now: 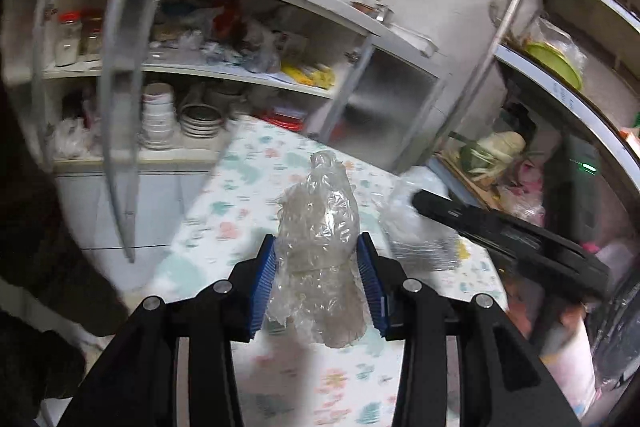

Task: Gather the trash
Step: 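Carry both clear plastic bags over the pink bucket and open both tools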

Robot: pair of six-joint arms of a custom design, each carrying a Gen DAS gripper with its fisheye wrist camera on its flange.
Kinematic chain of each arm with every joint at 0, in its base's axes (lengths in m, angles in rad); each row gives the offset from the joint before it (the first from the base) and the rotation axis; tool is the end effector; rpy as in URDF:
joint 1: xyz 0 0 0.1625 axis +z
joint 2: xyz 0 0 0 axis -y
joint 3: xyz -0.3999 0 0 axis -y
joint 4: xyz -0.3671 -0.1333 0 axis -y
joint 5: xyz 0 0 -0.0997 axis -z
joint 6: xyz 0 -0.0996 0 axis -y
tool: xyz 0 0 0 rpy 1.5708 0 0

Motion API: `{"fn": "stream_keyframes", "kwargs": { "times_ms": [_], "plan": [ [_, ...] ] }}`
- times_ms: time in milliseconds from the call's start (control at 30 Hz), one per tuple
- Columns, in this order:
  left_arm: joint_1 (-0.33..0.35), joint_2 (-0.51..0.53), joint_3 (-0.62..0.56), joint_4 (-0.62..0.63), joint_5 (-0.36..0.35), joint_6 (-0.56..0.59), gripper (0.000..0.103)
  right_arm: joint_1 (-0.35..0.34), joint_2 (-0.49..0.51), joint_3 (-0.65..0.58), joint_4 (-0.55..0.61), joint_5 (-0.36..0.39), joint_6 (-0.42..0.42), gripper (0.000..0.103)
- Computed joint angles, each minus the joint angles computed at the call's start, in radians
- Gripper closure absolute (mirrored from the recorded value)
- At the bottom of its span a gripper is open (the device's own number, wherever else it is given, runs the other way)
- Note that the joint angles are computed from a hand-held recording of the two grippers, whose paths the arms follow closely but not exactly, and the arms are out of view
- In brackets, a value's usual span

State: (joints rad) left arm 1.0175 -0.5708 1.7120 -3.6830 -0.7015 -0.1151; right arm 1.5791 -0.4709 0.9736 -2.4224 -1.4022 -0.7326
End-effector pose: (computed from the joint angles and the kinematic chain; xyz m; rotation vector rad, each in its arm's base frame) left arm -0.1365 -0.6194 0.0908 -0.0484 2.2923 -1.4491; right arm 0.1567 -0.8040 0.1089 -1.1471 2.8279 -0.5943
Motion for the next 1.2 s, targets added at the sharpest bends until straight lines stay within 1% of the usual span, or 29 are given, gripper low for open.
{"fn": "stream_keyframes", "kwargs": {
  "times_ms": [67, 133, 200, 233, 267, 333, 433, 500, 633, 733, 800, 833, 867, 900, 967, 1000, 1033, 1100, 1200],
  "plan": [
    [0.001, 0.017, -0.038, 0.017, -0.065, 0.026, 0.063, -0.019, -0.078, 0.099, -0.075, 0.031, -0.002, 0.069],
    [-0.01, 0.059, -0.113, 0.005, -0.097, 0.12, 0.063, -0.036, -0.138, 0.175, -0.167, 0.048, 0.006, 0.069],
    [-0.021, 0.085, -0.183, 0.05, -0.117, 0.166, 0.063, -0.056, -0.19, 0.227, -0.25, 0.059, 0.033, 0.069],
    [-0.025, 0.098, -0.219, 0.075, -0.139, 0.185, 0.063, -0.061, -0.203, 0.238, -0.279, 0.047, 0.049, 0.069],
    [-0.028, 0.12, -0.267, 0.091, -0.188, 0.216, 0.063, -0.066, -0.216, 0.248, -0.311, 0.03, 0.068, 0.069],
    [-0.038, 0.16, -0.344, 0.127, -0.235, 0.253, 0.063, -0.084, -0.253, 0.281, -0.37, 0.022, 0.102, 0.069],
    [-0.053, 0.208, -0.435, 0.2, -0.263, 0.289, 0.063, -0.107, -0.285, 0.317, -0.443, 0.004, 0.128, 0.069],
    [-0.059, 0.238, -0.495, 0.265, -0.294, 0.293, 0.063, -0.121, -0.301, 0.333, -0.476, -0.019, 0.163, 0.069],
    [-0.073, 0.283, -0.565, 0.324, -0.359, 0.32, 0.063, -0.152, -0.337, 0.389, -0.55, -0.045, 0.206, 0.069],
    [-0.091, 0.327, -0.637, 0.389, -0.367, 0.341, 0.063, -0.176, -0.374, 0.44, -0.603, -0.056, 0.234, 0.069],
    [-0.1, 0.349, -0.672, 0.431, -0.407, 0.352, 0.063, -0.193, -0.397, 0.47, -0.645, -0.064, 0.252, 0.069],
    [-0.103, 0.353, -0.678, 0.433, -0.418, 0.369, 0.063, -0.197, -0.404, 0.478, -0.667, -0.078, 0.257, 0.069],
    [-0.113, 0.375, -0.709, 0.444, -0.42, 0.409, 0.063, -0.202, -0.412, 0.483, -0.683, -0.089, 0.257, 0.069],
    [-0.121, 0.391, -0.731, 0.455, -0.414, 0.436, 0.063, -0.207, -0.416, 0.484, -0.701, -0.103, 0.261, 0.069],
    [-0.138, 0.419, -0.778, 0.488, -0.394, 0.468, 0.063, -0.222, -0.427, 0.49, -0.717, -0.102, 0.288, 0.069],
    [-0.142, 0.429, -0.8, 0.514, -0.4, 0.47, 0.063, -0.234, -0.436, 0.496, -0.72, -0.09, 0.306, 0.069],
    [-0.145, 0.437, -0.815, 0.535, -0.42, 0.469, 0.063, -0.24, -0.438, 0.498, -0.728, -0.086, 0.316, 0.069],
    [-0.152, 0.455, -0.838, 0.541, -0.438, 0.47, 0.063, -0.249, -0.446, 0.512, -0.748, -0.093, 0.318, 0.069],
    [-0.165, 0.488, -0.875, 0.55, -0.447, 0.474, 0.063, -0.264, -0.455, 0.522, -0.746, -0.098, 0.32, 0.069]
  ]
}}
